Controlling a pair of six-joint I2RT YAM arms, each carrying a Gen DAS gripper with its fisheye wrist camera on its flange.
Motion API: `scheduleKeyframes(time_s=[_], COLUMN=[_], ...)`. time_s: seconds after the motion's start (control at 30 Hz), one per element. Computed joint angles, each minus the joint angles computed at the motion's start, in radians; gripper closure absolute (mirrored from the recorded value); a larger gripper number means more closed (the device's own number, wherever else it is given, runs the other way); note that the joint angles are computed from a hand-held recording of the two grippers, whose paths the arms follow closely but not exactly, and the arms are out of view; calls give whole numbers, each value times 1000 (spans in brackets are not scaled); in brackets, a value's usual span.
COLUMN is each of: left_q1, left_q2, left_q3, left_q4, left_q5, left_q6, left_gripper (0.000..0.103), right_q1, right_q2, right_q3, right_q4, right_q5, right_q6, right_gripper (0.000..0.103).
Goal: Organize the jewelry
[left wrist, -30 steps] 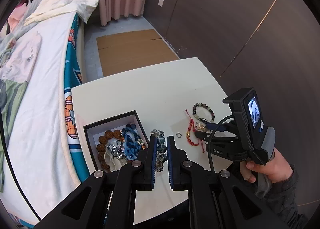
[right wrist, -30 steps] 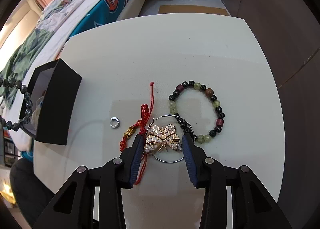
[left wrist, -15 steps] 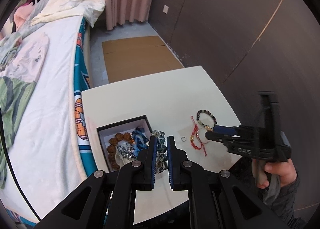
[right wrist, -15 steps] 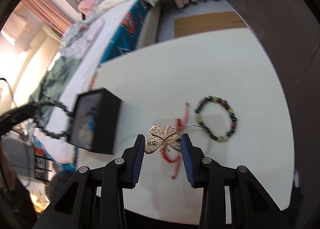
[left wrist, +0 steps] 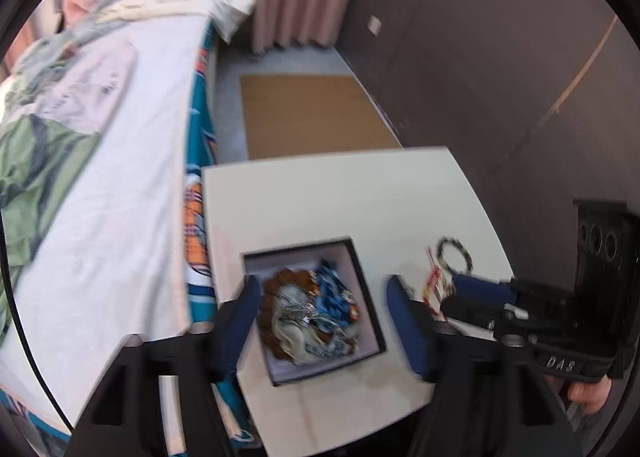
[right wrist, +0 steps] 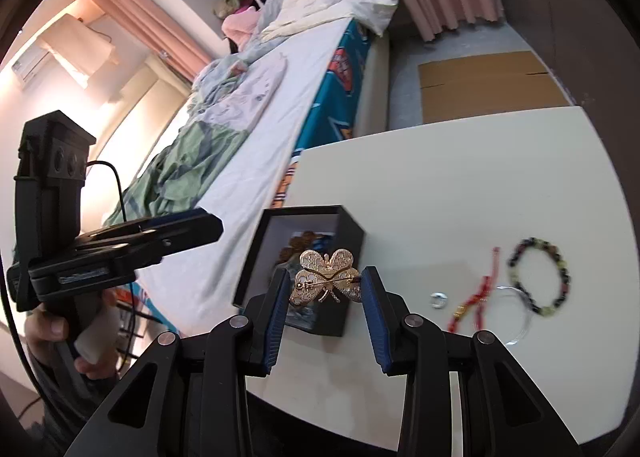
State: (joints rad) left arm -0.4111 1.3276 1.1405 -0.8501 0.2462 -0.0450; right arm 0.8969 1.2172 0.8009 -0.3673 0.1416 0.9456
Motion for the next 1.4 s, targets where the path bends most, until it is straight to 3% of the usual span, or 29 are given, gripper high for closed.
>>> scheduleKeyframes(time_s=[0.4, 0.5, 0.57, 0.7, 0.9, 0.97, 1.1, 1.4], left_q1=[193, 219, 231, 212, 126, 92, 15, -185], left_q2=[-43, -51, -60, -86, -93, -96, -85, 5], left_q3=[10, 12, 7, -13, -32, -38, -32, -9], left_q4=[-52, -62, -65, -40, -17, -10, 5, 57], left_q5=[84, 106, 126, 131, 126, 118, 96, 30], left_q6=[59, 62, 67, 47, 4, -8, -30, -96], left_gripper=[32, 32, 29, 18, 18, 18, 18, 19], right_q1=[-1, -19, -13, -4, -10, -10, 12, -51], right_q2=[206, 253, 240, 153, -7, -57, -161, -385], right_q3=[112, 146, 137, 77, 4, -8, -16, -117], right_q4=[221, 205, 183, 144, 37, -15, -165, -333], right_q5=[-62, -106, -93, -52, 7, 33, 154, 166], right_q6=[-24, -10, 0, 48, 77, 77, 105, 170], right_gripper=[64, 54, 46, 43, 42, 33, 27, 26])
